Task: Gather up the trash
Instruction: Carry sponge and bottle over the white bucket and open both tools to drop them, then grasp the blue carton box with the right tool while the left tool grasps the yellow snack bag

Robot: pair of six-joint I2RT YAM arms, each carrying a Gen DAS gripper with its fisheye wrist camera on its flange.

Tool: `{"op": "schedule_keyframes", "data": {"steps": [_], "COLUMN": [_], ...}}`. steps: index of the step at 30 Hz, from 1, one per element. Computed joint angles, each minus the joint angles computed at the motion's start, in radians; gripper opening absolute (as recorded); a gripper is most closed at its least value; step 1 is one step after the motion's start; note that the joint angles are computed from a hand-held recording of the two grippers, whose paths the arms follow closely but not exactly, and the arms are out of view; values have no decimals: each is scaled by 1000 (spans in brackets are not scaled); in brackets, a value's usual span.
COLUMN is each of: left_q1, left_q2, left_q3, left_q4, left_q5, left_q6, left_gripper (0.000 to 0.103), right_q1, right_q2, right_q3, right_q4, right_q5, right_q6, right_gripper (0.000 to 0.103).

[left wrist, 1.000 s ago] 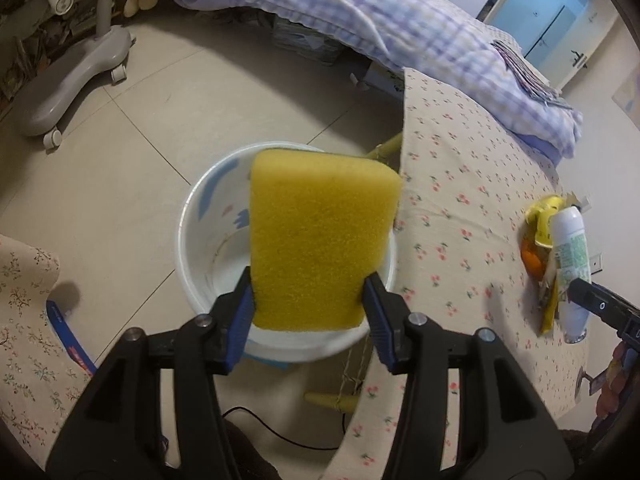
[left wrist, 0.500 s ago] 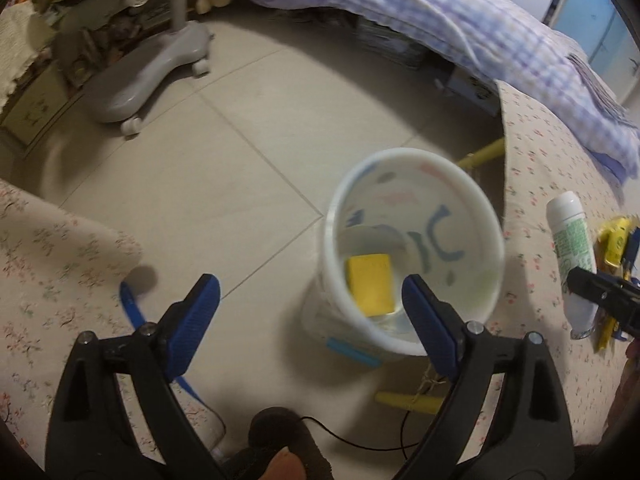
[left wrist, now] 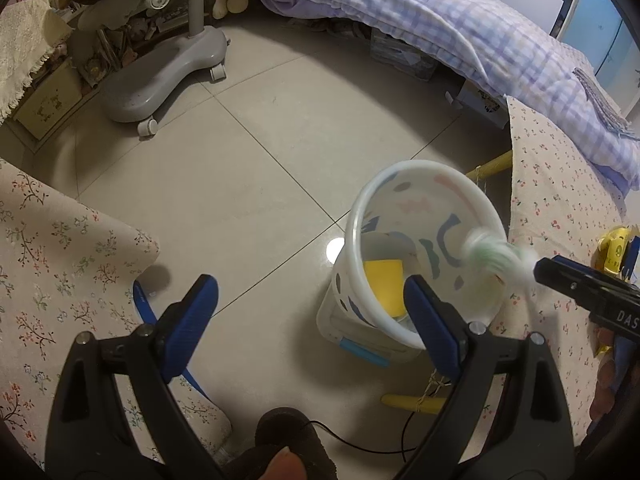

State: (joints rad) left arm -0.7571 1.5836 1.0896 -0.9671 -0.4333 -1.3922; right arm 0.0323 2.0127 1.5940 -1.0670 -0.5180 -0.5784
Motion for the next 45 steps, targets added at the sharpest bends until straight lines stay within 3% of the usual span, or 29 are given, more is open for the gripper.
{"op": "schedule_keyframes", "data": {"steps": [10,21,34,45], "left_q1": [-20,-92,-146,-160], "left_q2": [23,121,246,429], "left_q3": [21,128,320,576], "left_q4": [33,57,55,8], "left_q5": [21,38,53,76], "left_q6": [14,38,55,112], "left_gripper": [99,102,102,102], "right_q1": [-153,-399,-561,-534], "right_q2": [-71,-36,183,236], "right_q3": [14,154,460,425], "right_q4": [-20,-71,-114,-55], "right_q5": [7,-16,33,137], "right_q6": [-106,-231,-178,-172], "right_gripper": [68,72,75,74]}}
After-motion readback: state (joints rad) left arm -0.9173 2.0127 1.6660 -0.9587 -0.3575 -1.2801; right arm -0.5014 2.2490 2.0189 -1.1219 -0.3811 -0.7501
